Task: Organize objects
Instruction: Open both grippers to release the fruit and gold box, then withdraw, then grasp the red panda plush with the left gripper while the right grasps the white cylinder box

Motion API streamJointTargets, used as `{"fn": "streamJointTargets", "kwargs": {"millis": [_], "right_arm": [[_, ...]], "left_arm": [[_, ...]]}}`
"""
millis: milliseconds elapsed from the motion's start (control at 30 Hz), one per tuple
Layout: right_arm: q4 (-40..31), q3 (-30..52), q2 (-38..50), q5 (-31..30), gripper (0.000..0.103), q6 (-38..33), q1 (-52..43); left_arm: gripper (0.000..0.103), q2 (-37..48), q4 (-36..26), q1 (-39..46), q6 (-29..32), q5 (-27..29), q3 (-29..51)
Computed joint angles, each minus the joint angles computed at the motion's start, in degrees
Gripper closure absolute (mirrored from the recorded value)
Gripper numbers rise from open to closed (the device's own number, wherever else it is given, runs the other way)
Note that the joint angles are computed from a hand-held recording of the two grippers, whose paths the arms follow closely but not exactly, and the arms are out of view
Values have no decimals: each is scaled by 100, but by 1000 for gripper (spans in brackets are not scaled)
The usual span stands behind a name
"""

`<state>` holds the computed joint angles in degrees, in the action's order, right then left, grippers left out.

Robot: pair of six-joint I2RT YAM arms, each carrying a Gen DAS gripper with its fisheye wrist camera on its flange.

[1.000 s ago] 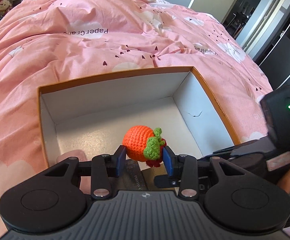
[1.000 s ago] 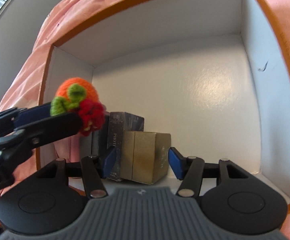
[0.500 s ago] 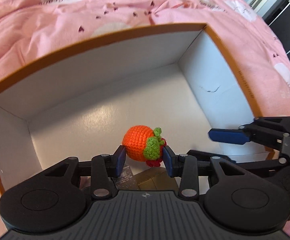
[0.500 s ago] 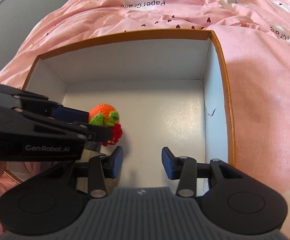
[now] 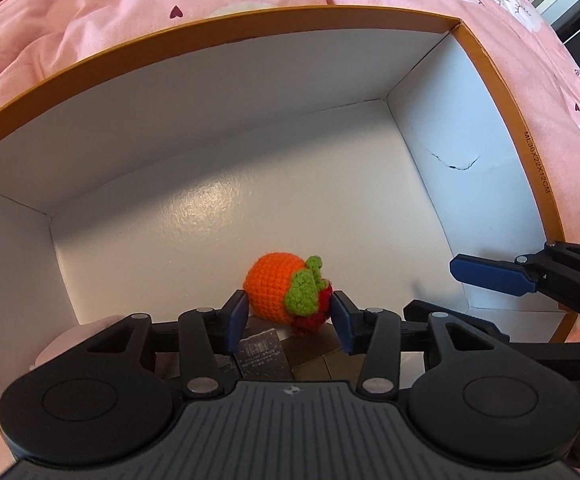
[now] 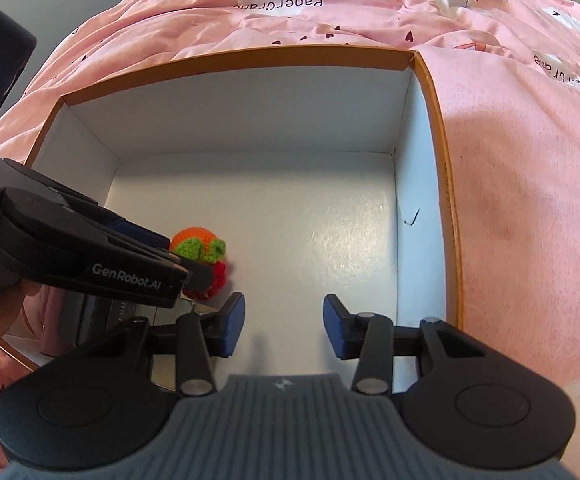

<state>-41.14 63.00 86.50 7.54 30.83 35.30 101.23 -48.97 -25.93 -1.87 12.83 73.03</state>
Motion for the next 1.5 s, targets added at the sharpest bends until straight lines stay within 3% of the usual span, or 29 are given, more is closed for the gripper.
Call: {"fn": "streamJointTargets", "kwargs": {"millis": [300, 500, 767, 933, 1067, 1267, 1500], "right_arm": [[-75, -85, -450, 194, 54, 237, 203], [-334, -116, -1169, 670, 53, 629, 689], [-1206, -99, -1953, 1676, 51, 1781, 1835], [-1993, -72, -1867, 2109, 51, 2699, 2521], [-2163, -315, -1780, 1838, 51, 3053, 2593], [-2270, -649, -1637, 1615, 51, 3532, 2685], [-2196, -833, -1438, 1400, 50, 3486, 2474]], "left_arm": [[47, -1304, 508, 15, 27, 84, -790], [47, -2320, 427, -182, -111, 181, -933], [47, -3628, 210, -501, -372, 279, -1435], [47, -4136, 52, -633, -687, 164, -2015], [47, -4262, 90, -605, -1095, 299, -2492], [47, -4176, 354, -917, -1775, -80, -3025], [44, -4028, 555, -1207, -2137, -381, -3295]]}}
